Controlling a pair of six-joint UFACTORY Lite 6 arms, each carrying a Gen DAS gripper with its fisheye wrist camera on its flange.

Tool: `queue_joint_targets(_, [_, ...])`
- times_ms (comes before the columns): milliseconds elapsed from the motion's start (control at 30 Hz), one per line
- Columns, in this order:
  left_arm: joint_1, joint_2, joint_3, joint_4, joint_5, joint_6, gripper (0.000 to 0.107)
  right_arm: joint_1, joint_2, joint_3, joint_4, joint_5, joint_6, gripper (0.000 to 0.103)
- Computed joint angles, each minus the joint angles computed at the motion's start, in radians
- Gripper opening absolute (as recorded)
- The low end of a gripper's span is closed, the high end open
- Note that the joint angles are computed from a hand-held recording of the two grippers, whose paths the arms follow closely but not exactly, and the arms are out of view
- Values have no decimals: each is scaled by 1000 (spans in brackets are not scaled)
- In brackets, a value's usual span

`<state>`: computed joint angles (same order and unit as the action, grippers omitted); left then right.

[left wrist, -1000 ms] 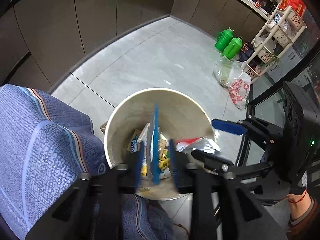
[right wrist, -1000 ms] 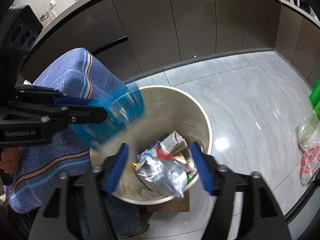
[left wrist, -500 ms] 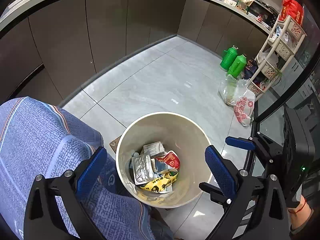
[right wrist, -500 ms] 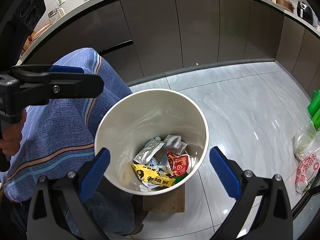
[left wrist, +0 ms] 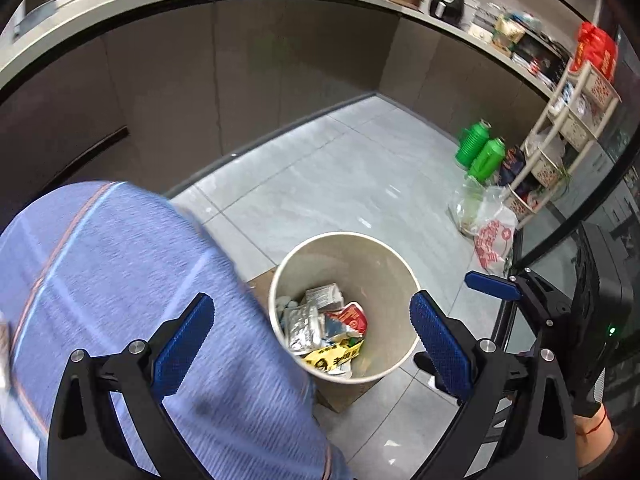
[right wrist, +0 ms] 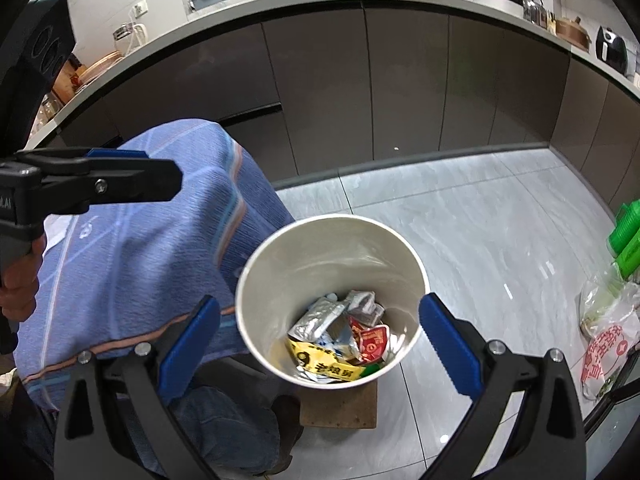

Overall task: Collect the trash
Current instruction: 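Move both tools back over the table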

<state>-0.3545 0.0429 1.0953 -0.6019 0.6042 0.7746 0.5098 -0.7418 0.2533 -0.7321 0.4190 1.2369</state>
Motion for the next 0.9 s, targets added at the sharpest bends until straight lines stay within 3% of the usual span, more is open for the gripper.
queue_joint_targets(167, [181,-155,-81,8,102,32,95,213,77,132,-76,143,167,100])
queue_joint_targets(433, [666,-237,-114,-27,286,323,95,413,368,409,-146,178,292,100])
queue_joint_targets(600, [1007,-68,67,-71,415,483,95,463,603,664,-128,169,232,100])
queue_joint_targets(767, [1204,183,366,-77,496,511,95,472,870,979,-32,142,66,100])
queue_joint_targets(900, [1269,408,666,-40,569,476,95,441,1121,1306,150,126,-183,100])
